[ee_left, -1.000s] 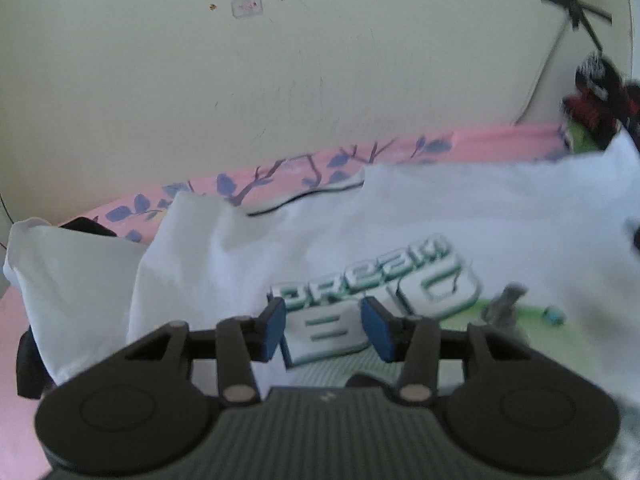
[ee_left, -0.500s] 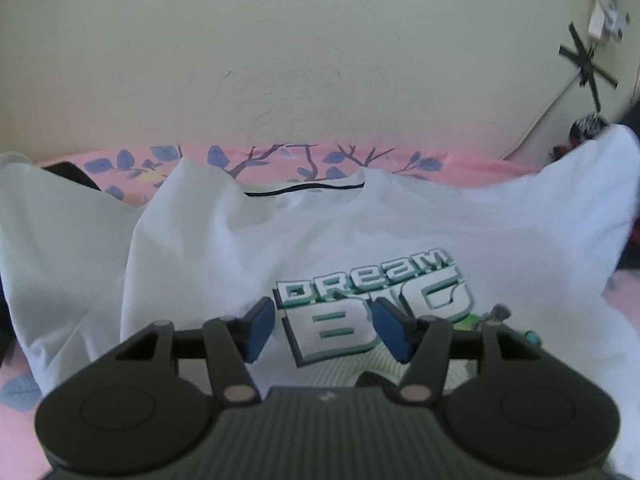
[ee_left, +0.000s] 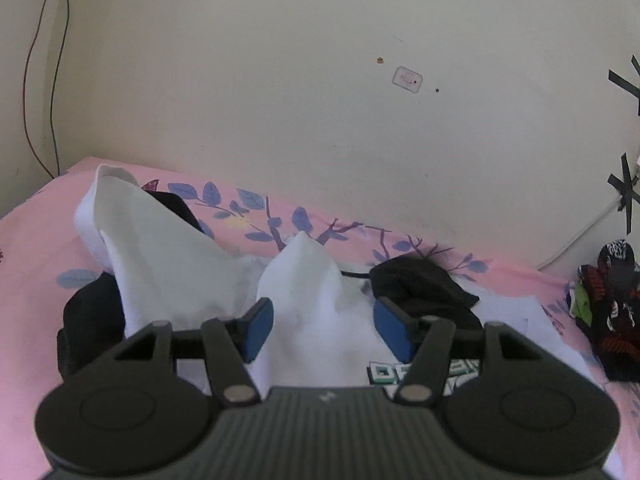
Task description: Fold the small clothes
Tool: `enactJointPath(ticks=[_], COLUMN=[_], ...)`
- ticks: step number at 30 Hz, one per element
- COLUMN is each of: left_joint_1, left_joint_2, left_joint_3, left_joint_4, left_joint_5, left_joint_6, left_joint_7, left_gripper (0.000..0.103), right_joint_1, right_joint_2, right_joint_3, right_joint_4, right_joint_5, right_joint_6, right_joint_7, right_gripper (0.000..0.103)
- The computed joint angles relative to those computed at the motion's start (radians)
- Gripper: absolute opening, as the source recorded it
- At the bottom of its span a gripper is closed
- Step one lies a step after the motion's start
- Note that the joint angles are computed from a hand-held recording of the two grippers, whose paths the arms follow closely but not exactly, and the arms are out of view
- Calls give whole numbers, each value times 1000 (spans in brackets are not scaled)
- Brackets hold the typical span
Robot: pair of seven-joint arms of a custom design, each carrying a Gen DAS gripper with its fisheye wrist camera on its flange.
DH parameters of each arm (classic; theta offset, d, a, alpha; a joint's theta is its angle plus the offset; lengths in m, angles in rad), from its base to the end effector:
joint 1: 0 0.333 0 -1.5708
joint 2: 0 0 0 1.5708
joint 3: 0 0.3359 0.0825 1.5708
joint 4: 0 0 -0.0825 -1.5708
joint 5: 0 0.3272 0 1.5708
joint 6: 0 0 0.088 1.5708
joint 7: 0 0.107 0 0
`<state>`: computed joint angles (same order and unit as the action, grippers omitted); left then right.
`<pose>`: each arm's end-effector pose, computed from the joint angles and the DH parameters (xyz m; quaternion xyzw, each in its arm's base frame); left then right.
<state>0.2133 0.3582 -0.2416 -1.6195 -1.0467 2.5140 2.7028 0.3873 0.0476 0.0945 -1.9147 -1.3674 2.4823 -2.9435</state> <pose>0.6553 0.0141 0.5191 -0.4852 0.7310 -0.4649 0.1190 0.4954 0.2623 0.5640 -0.4847 0.6887 -0.4052 0.3557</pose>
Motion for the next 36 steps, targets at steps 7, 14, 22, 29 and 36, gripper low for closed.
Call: enactJointPath(ticks=[7, 14, 22, 29, 36], left_joint_1=[-17, -36, 16, 78, 4], left_joint_2=[-12, 38, 61, 85, 262], left_joint_3=[-2, 14, -33, -70, 136], left_joint_4=[-33, 13, 46, 122, 376], left_joint_5=[-17, 130, 134, -86, 208], left_joint_6=[89, 82, 94, 268, 258], left_joint_7=[64, -88, -119, 57, -543], left_gripper=[59, 59, 59, 67, 70], right_joint_1=[-20, -4, -68, -124, 59], right_joint_2=[47, -26, 141, 475, 450], right_joint_3=[-20, -9, -30, 39, -123], right_joint_4=[-93, -141, 104, 449, 469], right_joint_5=[221, 288, 235, 741, 625], right_joint_6=[113, -89, 255, 290, 311], right_joint_7=[-108, -249, -239, -574, -596], right_gripper=[0, 0, 46, 45, 7])
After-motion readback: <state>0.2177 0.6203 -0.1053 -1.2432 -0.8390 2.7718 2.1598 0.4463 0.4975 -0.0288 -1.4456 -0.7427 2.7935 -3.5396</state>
